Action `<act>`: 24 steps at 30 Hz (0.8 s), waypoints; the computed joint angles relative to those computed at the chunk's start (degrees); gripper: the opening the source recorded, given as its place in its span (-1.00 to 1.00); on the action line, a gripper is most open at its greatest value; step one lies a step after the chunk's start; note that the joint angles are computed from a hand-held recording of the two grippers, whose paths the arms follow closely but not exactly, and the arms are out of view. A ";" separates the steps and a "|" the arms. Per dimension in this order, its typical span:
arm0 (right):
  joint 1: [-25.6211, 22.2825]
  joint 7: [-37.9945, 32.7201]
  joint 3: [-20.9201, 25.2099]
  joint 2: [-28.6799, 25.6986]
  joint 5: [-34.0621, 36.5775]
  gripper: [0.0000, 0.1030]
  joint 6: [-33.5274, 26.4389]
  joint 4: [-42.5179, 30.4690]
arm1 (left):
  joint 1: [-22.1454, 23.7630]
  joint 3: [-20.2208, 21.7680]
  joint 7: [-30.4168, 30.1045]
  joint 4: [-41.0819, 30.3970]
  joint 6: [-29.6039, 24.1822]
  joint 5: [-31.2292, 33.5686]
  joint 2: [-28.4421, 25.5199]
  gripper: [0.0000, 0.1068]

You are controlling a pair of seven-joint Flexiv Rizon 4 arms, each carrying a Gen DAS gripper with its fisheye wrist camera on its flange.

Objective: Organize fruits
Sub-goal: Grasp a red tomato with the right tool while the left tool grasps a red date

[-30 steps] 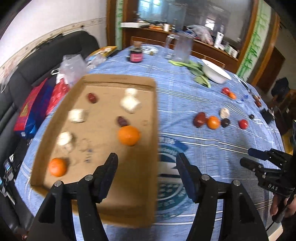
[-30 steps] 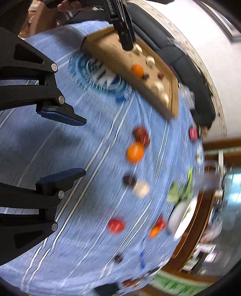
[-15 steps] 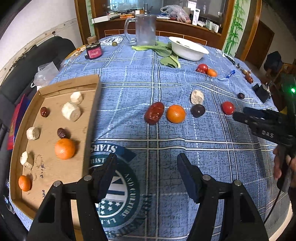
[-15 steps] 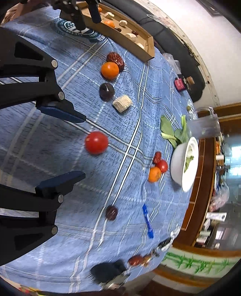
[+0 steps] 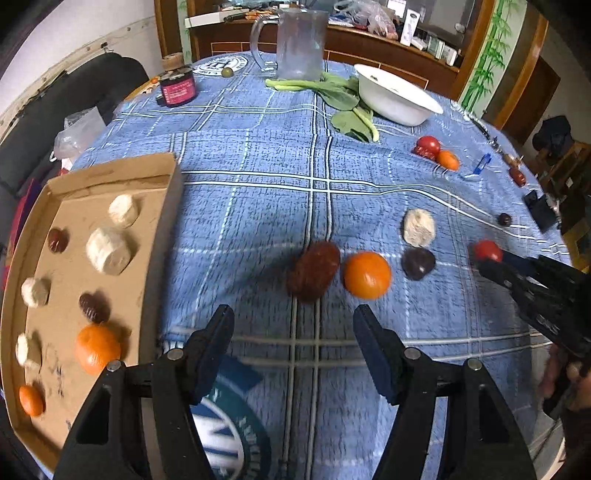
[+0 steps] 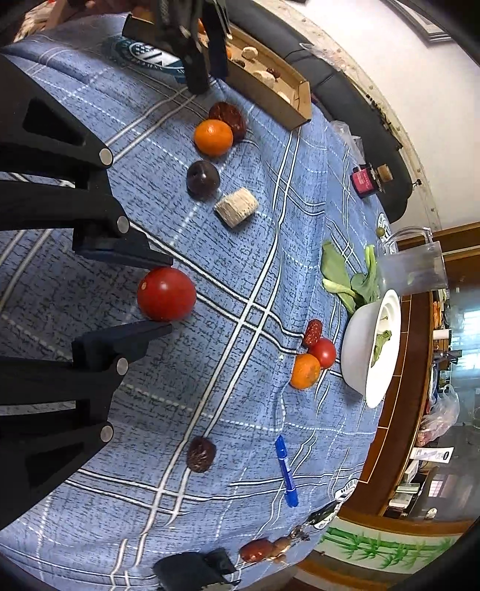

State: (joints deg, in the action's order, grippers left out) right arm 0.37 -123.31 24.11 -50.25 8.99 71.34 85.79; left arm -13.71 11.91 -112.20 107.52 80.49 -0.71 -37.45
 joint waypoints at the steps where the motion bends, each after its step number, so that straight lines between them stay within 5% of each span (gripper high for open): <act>1: -0.21 -0.03 0.13 0.11 0.10 -0.41 -0.37 0.12 | -0.03 0.17 0.78 -1.36 -1.34 0.34 -0.83 0.24; 7: -0.88 -0.30 0.72 0.43 1.50 -0.41 -1.89 0.08 | 2.14 -1.74 3.80 -4.87 -1.41 0.35 -3.56 0.19; 9: -0.80 -0.44 0.64 0.57 1.88 -0.41 -1.94 0.11 | 4.81 -4.80 6.05 -4.61 -0.13 -1.11 -4.02 -0.46; 13: 0.25 -0.31 -0.62 1.40 1.59 -0.41 0.29 1.56 | 4.06 -4.22 7.12 -3.46 2.63 -2.17 -4.30 -0.48; 24: -1.20 -0.09 0.33 5.20 1.17 -0.41 4.40 8.06 | 8.50 -13.82 12.69 8.97 12.63 -7.73 2.07 -0.48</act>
